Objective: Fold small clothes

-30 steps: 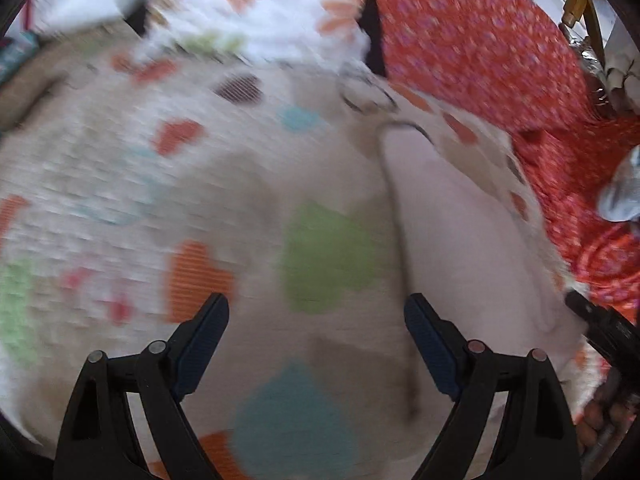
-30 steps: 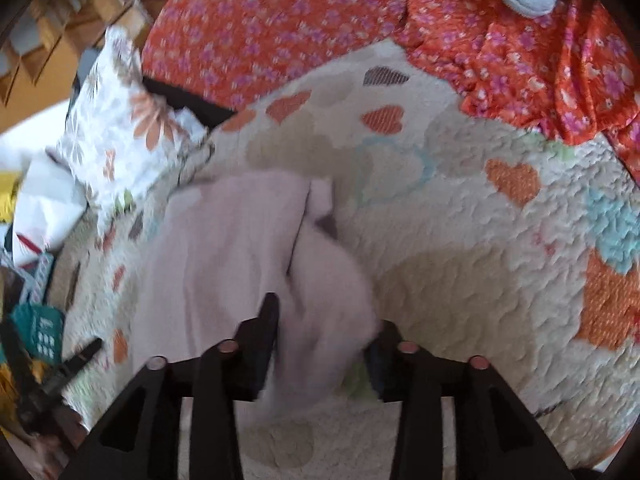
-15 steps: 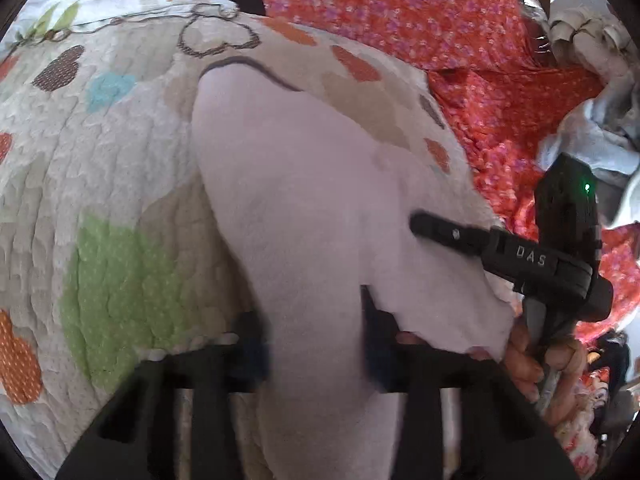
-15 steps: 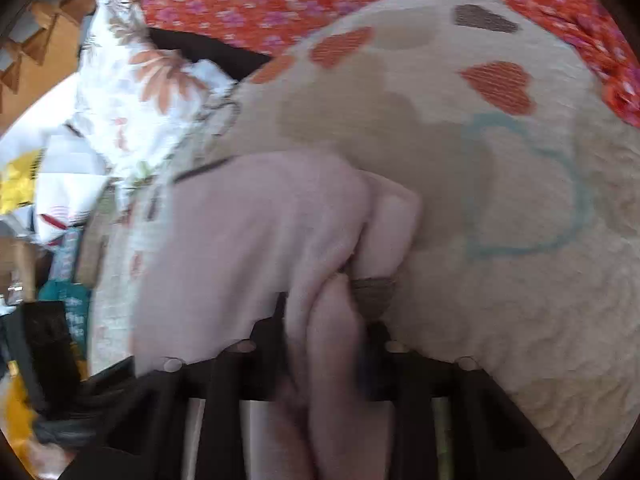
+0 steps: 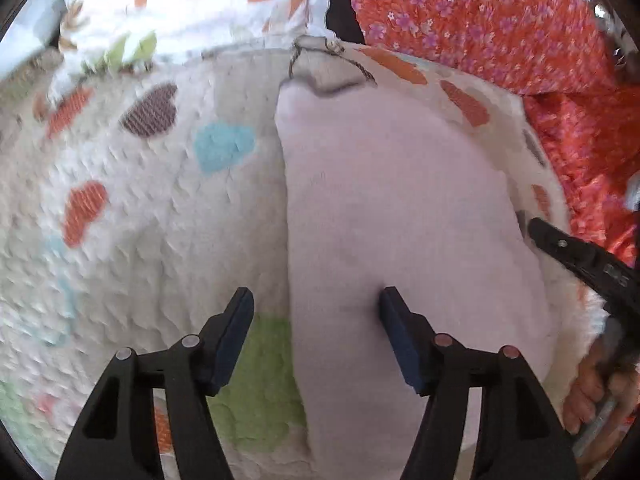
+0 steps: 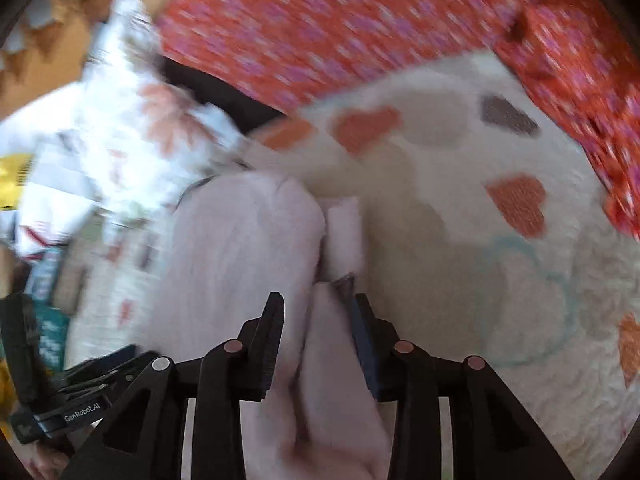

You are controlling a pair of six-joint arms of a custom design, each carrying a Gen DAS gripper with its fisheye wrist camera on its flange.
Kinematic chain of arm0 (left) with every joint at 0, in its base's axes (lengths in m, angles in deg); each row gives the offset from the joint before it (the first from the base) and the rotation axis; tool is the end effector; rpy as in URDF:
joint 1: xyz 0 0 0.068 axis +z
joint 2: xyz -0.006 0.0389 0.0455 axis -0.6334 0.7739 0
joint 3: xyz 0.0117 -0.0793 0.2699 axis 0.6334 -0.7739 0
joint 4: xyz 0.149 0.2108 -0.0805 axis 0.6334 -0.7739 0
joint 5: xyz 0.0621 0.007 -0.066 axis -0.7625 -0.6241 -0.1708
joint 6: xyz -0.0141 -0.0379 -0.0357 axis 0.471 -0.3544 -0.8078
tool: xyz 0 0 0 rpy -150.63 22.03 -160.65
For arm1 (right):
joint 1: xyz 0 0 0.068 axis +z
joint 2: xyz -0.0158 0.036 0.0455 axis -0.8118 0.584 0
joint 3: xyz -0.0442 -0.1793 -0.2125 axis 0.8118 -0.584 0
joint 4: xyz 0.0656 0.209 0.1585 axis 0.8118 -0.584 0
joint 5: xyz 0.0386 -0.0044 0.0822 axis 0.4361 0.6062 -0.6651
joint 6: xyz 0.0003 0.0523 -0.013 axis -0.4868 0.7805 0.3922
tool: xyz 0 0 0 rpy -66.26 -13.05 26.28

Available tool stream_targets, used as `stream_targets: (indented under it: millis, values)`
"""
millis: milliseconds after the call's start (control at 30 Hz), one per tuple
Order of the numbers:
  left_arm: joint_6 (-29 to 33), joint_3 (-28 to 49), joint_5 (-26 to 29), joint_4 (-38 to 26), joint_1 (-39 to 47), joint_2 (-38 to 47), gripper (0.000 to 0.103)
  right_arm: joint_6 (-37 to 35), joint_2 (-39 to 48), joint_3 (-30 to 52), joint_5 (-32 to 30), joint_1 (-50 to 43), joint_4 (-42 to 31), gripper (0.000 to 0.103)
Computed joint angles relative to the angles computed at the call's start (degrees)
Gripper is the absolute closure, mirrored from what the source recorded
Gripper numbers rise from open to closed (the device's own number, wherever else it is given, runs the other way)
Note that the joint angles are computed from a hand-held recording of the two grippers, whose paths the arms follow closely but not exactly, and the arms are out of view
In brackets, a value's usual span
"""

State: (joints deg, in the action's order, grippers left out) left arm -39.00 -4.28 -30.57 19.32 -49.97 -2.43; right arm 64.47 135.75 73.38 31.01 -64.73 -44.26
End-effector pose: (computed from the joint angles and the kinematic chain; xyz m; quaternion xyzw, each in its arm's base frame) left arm 0.2586 -0.0515 0.1956 -0.0388 0.9703 -0.0910 0.2207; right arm 0.2850 -0.0361 0.1847 0.0534 0.9355 0.2117 0.2777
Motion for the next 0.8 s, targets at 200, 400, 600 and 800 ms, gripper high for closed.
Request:
stream_targets:
  millis: [200,400,600,800]
  values:
    - [-0.43,-5.22,-5.62,-4.24,-0.09,-15.07,0.032,-2.27,-11.07,-2.81,-7.52,-1.59,-1.69,0.065]
    - [-2.50,-10.26,-19.24,-10.75,-4.65,-35.61,0.018,-4.68,-5.72,-4.01,-7.33,3.16,-7.20,0.065]
    - [-6.93,-13.68,-42.08,-15.01,-18.57,-51.40,0.000,-3.28,-11.53,-7.10,0.74,-0.59,-10.72,0.081]
    - [-6.71,-14.09,-40.71,-18.02,-18.98,-54.35,0.000,-5.41,-32.25,-14.86,1.54,-1.85,-14.86,0.076]
